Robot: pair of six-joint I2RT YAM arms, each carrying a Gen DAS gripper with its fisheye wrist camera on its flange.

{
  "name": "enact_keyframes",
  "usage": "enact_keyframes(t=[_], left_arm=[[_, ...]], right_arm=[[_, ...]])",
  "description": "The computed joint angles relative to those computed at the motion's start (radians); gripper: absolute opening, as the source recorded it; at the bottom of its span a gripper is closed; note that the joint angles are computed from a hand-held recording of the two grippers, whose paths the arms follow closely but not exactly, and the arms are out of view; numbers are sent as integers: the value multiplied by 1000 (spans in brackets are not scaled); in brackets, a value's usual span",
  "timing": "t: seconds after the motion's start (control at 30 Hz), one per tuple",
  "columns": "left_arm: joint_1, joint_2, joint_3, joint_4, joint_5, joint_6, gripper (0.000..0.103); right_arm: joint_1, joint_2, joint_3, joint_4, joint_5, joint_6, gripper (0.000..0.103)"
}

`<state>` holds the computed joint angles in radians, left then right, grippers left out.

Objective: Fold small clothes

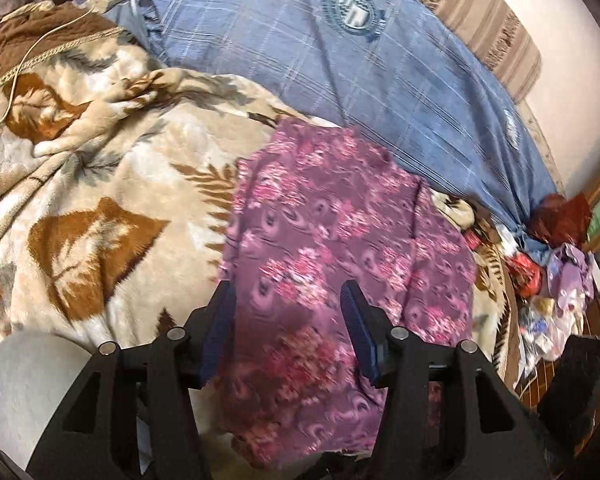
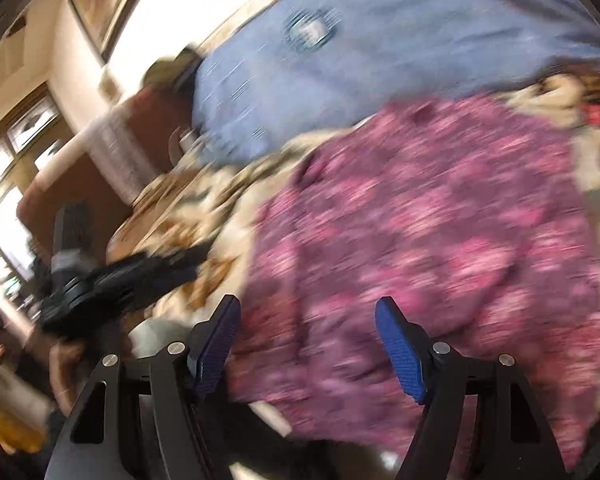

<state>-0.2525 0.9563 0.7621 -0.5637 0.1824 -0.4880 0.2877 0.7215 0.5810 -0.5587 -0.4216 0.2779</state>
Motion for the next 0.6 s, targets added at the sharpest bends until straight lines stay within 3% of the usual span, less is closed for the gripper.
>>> enact_keyframes(t=[0.1, 0.2, 0.27, 0.37, 0.47, 0.5, 0.53, 0.6], left_arm=[[80, -14, -46, 59, 45, 7, 53], [153, -2, -87, 102, 90, -21, 53], [206, 17, -99, 131, 169, -30, 53], [217, 22, -103, 144, 174, -30, 53], [219, 36, -101, 146, 193, -25, 53], [223, 41, -101, 148, 202, -24, 53], [227, 42, -102, 151, 208, -26, 53], [242, 32, -109, 157, 226, -35, 53]], right_arm=[[145, 174, 64, 24, 47, 17, 69], [173, 386, 122, 64, 12, 39, 57], [220, 507, 166, 74, 83, 21, 49], [273, 654, 212, 93, 158, 19, 44], [320, 708, 219, 113, 256, 25, 38], [342, 707, 226, 109, 286, 25, 29], [366, 706, 246, 82, 311, 17, 5], [371, 673, 262, 55, 307, 25, 6]])
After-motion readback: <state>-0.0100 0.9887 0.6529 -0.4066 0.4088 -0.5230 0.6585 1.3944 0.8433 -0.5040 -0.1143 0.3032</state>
